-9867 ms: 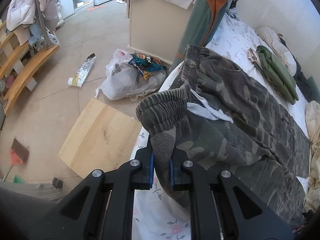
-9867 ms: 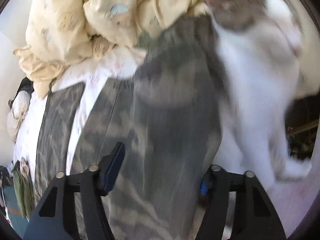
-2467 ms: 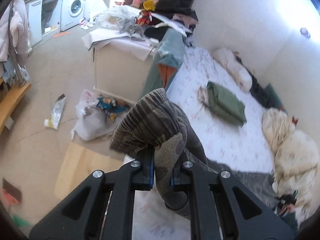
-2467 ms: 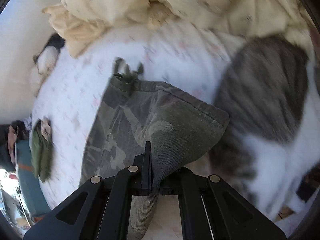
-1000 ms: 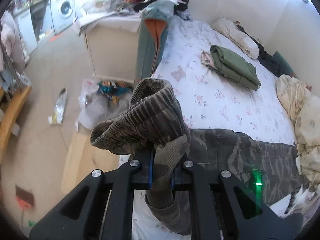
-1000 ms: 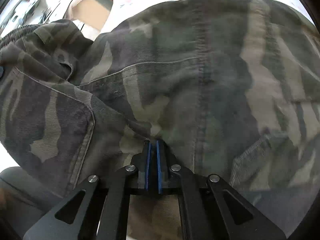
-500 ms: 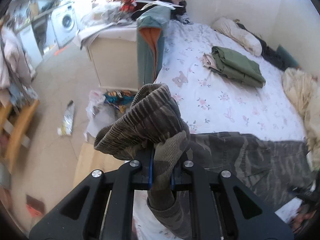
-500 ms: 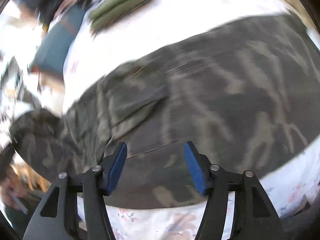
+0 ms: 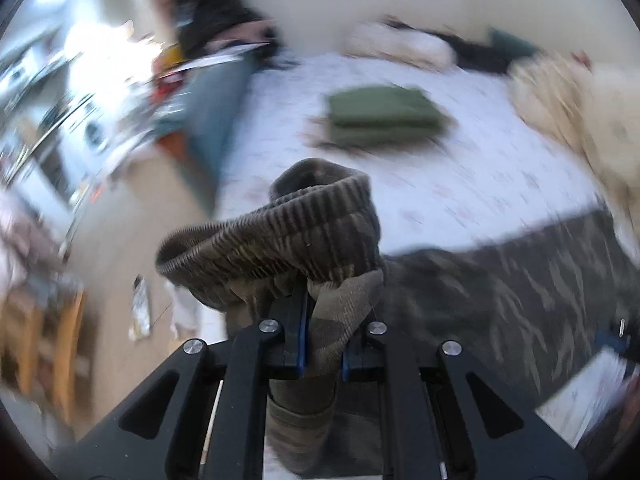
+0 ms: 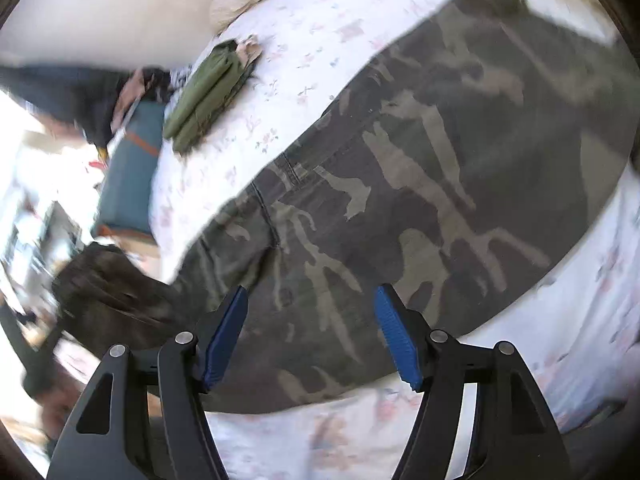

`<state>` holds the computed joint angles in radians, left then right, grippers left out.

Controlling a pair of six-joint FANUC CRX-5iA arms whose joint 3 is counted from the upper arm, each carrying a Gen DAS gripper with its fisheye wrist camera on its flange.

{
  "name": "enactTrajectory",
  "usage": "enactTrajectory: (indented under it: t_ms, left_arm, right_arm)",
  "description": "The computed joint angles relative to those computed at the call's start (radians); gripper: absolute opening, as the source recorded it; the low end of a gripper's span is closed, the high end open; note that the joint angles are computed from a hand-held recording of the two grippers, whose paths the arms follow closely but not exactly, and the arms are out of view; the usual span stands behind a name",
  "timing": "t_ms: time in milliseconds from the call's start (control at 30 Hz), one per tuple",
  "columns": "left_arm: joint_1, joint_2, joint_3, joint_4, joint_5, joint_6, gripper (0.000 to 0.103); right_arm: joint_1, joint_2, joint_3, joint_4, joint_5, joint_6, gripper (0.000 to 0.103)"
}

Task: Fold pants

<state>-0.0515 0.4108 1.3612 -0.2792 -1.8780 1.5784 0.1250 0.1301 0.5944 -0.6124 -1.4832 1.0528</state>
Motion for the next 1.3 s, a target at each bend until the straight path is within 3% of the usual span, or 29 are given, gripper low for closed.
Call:
enactTrajectory:
  t_ms: [167, 300, 367, 400, 433, 533, 567, 667, 767, 833, 933, 1033, 1100, 1133, 1167, 1200, 1233, 1300]
  left_arm:
    - [-0.137, -0.034, -0.258, 0.022, 0.061, -0.020, 0.007]
    - [-0.152, -0.046, -0.383, 0.082, 0.057, 0.012, 0.009]
    - [-0.125, -0.040, -0.394, 0.146, 0.027, 0.025, 0.022]
    - [-0.105, -0.048, -0.408, 0.190, 0.015, 0.044, 0.040]
    - [-0.084, -0.061, -0.430, 0.243, 0.020, 0.057, 0.052]
    - [-0.005, -0.127, -0.511, 0.430, 0.075, 0.049, 0.070]
    - [0.015, -0.153, -0.520, 0.448, 0.095, 0.029, 0.070]
    - [0.070, -0.221, -0.549, 0.409, 0.166, 0.003, 0.076]
    - [0.114, -0.203, -0.484, 0.302, 0.111, 0.035, 0.076]
    - [0.172, -0.200, -0.469, 0.297, 0.112, 0.082, 0.076]
    - [0.201, -0.208, -0.441, 0.193, 0.124, 0.096, 0.077]
    - [0.275, -0.283, -0.582, 0.252, 0.208, 0.093, 0.079]
    - [0.292, -0.322, -0.653, 0.252, 0.241, 0.094, 0.079]
    - [0.294, -0.312, -0.638, 0.236, 0.219, 0.106, 0.079]
    - [0.314, -0.309, -0.642, 0.267, 0.205, 0.134, 0.079]
    - [0.333, -0.313, -0.657, 0.312, 0.213, 0.148, 0.079]
    - [0.344, -0.309, -0.664, 0.346, 0.223, 0.159, 0.079]
    - [0.334, -0.299, -0.649, 0.351, 0.223, 0.152, 0.079]
  right_arm:
    - [-0.048, 0.011, 0.004, -0.078, 0.022, 0.006, 0.069]
    - [-0.072, 0.010, -0.010, -0.098, 0.013, -0.022, 0.069]
    - [-0.077, 0.010, -0.012, -0.105, 0.012, -0.024, 0.069]
    - [-0.078, 0.010, -0.013, -0.106, 0.015, -0.025, 0.069]
    - [-0.074, 0.011, -0.012, -0.102, 0.018, -0.025, 0.069]
    - [-0.055, 0.025, 0.004, -0.088, 0.010, -0.024, 0.069]
    - [-0.047, 0.032, 0.012, -0.087, 0.004, -0.023, 0.069]
    - [-0.025, 0.055, 0.034, -0.111, -0.020, 0.005, 0.070]
    - [0.000, 0.080, 0.055, -0.179, -0.041, 0.060, 0.071]
    - [0.029, 0.100, 0.069, -0.198, -0.055, 0.086, 0.071]
    - [0.086, 0.127, 0.085, -0.192, -0.065, 0.093, 0.074]
    - [0.103, 0.155, 0.085, -0.284, -0.067, 0.090, 0.079]
    - [0.148, 0.155, 0.074, -0.230, -0.033, 0.078, 0.079]
    - [0.167, 0.148, 0.062, -0.204, -0.010, 0.078, 0.078]
    - [0.187, 0.138, 0.043, -0.173, 0.016, 0.067, 0.071]
    - [0.207, 0.129, 0.030, -0.131, 0.030, 0.043, 0.049]
    - [0.216, 0.118, 0.011, -0.117, 0.038, 0.022, 0.037]
    - [0.222, 0.092, -0.017, -0.118, 0.053, 0.026, 0.020]
